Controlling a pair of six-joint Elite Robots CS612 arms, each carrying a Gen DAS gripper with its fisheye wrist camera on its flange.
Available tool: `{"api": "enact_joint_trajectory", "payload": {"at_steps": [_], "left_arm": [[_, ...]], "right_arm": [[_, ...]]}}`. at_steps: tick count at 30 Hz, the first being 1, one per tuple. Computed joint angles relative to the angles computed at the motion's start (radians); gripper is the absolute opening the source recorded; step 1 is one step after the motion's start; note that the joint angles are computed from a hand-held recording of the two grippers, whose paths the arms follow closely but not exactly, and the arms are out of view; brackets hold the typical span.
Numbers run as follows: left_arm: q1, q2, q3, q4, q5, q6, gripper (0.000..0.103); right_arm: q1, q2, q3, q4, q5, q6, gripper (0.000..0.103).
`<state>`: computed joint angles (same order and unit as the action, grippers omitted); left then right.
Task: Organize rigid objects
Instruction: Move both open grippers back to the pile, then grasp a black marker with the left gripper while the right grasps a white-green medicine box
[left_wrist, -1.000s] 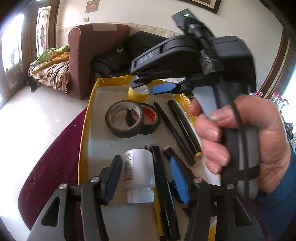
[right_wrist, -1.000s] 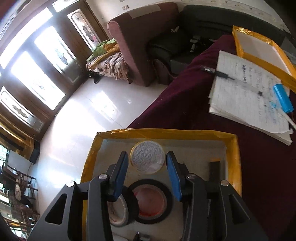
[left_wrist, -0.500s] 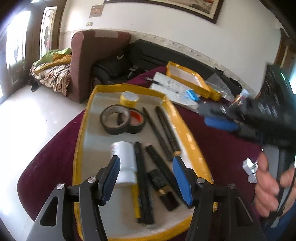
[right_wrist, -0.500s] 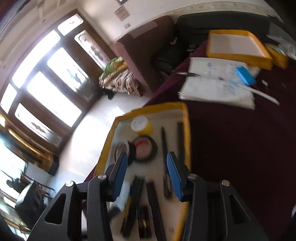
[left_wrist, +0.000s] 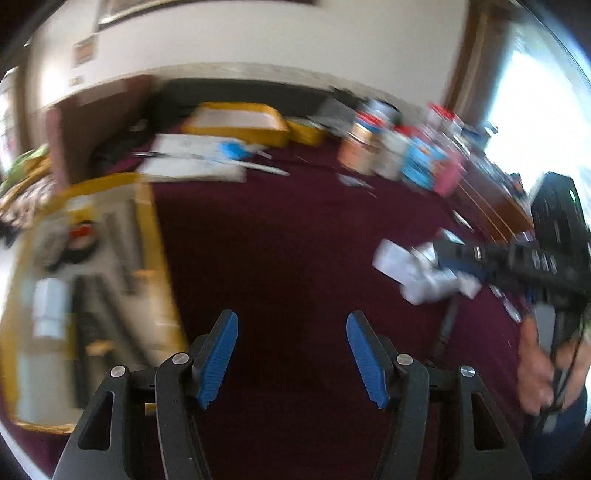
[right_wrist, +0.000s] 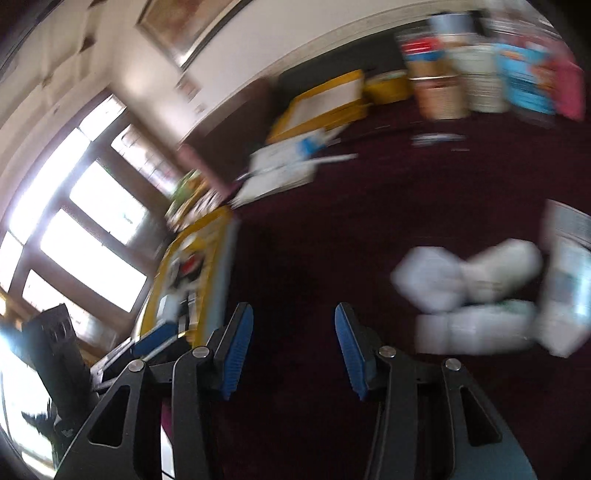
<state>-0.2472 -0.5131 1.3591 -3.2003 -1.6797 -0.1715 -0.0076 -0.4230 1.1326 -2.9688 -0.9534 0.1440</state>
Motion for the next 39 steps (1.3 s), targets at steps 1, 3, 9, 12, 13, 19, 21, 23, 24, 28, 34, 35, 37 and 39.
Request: {"api": "enact_joint_trajectory", "payload": {"at_steps": [1, 3, 9, 12, 13, 19, 21, 23, 24, 28, 34, 35, 37, 39], "left_arm": [[-0.009, 0.003, -0.006, 0.013, -0.014, 0.023, 0.065], [-0.031, 0.009, -0.026, 0.049, -0.044, 0.08, 0.065], [-0.094, 0.032, -0.099, 0.174, -0.072, 0.248, 0.069], [-0.126, 0.058, -0.143, 0.234, 0.0, 0.309, 0.069], [-0.131, 0.069, -0.161, 0.255, -0.006, 0.322, 0.069], [-0.152, 0.116, -0.23, 0.269, 0.007, 0.333, 0.03], [-0.153, 0.109, -0.215, 0.258, 0.017, 0.348, 0.018], [-0.148, 0.095, -0.182, 0.233, 0.025, 0.359, 0.016], [-0.143, 0.088, -0.163, 0.221, 0.018, 0.359, 0.015], [-0.112, 0.04, -0.063, 0.179, 0.0, 0.337, 0.014], [-0.074, 0.0, 0.028, 0.145, -0.013, 0.268, 0.015], [-0.072, 0.001, 0.029, 0.139, -0.002, 0.257, 0.015], [-0.07, -0.001, 0.035, 0.132, -0.002, 0.25, 0.015], [-0.075, 0.001, 0.034, 0.129, 0.01, 0.26, 0.016]], "right_arm": [[-0.012, -0.002, 0.013, -0.034, -0.031, 0.028, 0.047], [-0.035, -0.005, 0.04, -0.111, -0.117, 0.086, 0.047], [-0.078, 0.003, 0.053, -0.181, -0.215, 0.216, 0.048], [-0.082, 0.001, 0.057, -0.163, -0.234, 0.229, 0.056], [-0.084, -0.001, 0.063, -0.163, -0.234, 0.235, 0.057], [-0.085, 0.0, 0.057, -0.092, -0.237, 0.22, 0.058], [-0.081, 0.005, 0.047, -0.081, -0.257, 0.212, 0.059], [-0.077, 0.009, 0.041, -0.077, -0.279, 0.208, 0.062], [-0.075, 0.012, 0.036, -0.076, -0.285, 0.207, 0.062], [-0.062, 0.024, 0.015, -0.056, -0.317, 0.179, 0.063], [-0.052, 0.035, -0.003, -0.045, -0.329, 0.16, 0.066], [-0.051, 0.035, -0.003, -0.043, -0.33, 0.151, 0.066], [-0.052, 0.034, -0.001, -0.039, -0.318, 0.147, 0.066], [-0.057, 0.035, 0.0, -0.035, -0.294, 0.162, 0.066]]}}
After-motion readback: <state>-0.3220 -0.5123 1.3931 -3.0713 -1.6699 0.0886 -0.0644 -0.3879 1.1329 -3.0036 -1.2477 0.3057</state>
